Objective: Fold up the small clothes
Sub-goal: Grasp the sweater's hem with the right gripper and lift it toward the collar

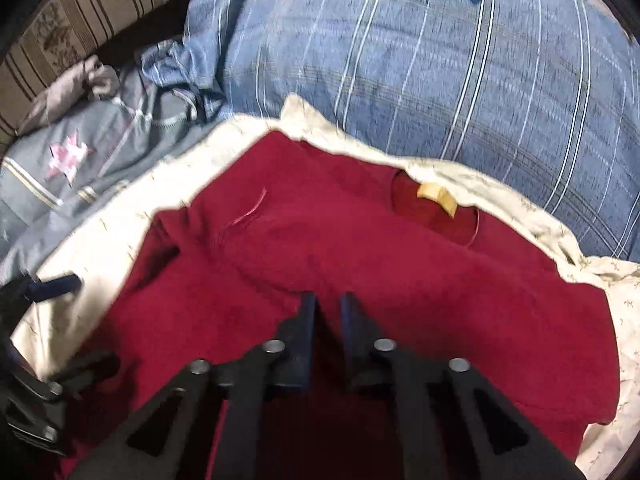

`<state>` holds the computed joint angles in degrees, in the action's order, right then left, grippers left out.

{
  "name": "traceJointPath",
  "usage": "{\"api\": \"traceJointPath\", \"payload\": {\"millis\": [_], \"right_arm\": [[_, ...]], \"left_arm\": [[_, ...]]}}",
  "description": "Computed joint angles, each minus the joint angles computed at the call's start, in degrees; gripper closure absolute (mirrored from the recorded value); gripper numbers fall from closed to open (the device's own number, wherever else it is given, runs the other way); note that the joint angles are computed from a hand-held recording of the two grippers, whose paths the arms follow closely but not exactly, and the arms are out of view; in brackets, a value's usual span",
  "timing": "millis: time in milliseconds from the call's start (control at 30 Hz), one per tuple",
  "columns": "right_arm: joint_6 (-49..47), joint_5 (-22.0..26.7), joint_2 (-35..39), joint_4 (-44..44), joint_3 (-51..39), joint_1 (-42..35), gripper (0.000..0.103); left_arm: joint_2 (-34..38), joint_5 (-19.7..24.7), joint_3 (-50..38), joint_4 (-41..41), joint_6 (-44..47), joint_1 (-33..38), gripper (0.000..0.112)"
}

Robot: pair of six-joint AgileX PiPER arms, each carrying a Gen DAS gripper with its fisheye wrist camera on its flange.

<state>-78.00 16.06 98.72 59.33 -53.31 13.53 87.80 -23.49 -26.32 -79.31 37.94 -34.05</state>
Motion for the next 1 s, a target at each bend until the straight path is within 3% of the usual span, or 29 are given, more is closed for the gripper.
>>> {"api": "traceJointPath", "payload": {"millis": [133, 200, 267, 300, 333, 367, 433, 567, 733, 900, 1000], "right_arm": [[1.97, 8.93, 3.24, 3.64, -2.83, -2.60, 0.100], [5.05, 6.11, 4.60, 1.46, -2.57, -1.07, 0.100], [4.55, 7.44, 2.87, 2.46, -1.11, -2.26, 0.096], [4.14, 8.35, 0.55, 2.97, 0.47, -3.54, 0.091], [2.35, 9.45, -2.36, 3.96, 2.60, -5.46, 0.077], [1.34, 10.10, -4.57, 4.31, 4.35, -6.91, 0.055], [-0.09, 12.60, -10.51, 4.01, 8.77, -12.11, 0.037], [-1.25, 23.36, -17.54, -3.09, 13.64, -28.46, 0.037], [-4.51, 33.59, -17.75, -10.69, 14.96, -48.92, 0.033], [-6.25, 38.36, -15.41, -13.20, 14.40, -58.69, 0.032], [-8.58, 42.62, -13.56, -14.99, 14.23, -61.67, 0.032]], "left_arm": [[0.38, 0.40, 0.40, 0.98, -2.28, 0.98, 0.009], [0.53, -0.06, 0.54, 0.68, -2.46, 0.74, 0.009], [0.60, -0.77, 0.70, 0.36, -2.45, 0.16, 0.009], [0.64, -0.98, 0.81, 0.38, -2.65, -0.05, 0.009], [0.64, -1.03, 0.99, 0.77, -3.10, -0.13, 0.009], [0.68, -1.04, 1.09, 1.14, -3.47, -0.17, 0.009], [0.80, -1.21, 1.16, 1.17, -3.56, -0.35, 0.009], [0.52, -1.31, 1.49, 0.04, -2.78, -1.40, 0.009], [-2.08, 0.48, 3.40, -1.40, -1.83, -3.47, 0.009], [-3.44, 0.49, 3.88, -8.70, 3.55, -6.60, 0.009], [-6.39, 0.62, 6.63, -8.94, 1.32, -8.86, 0.009]]}}
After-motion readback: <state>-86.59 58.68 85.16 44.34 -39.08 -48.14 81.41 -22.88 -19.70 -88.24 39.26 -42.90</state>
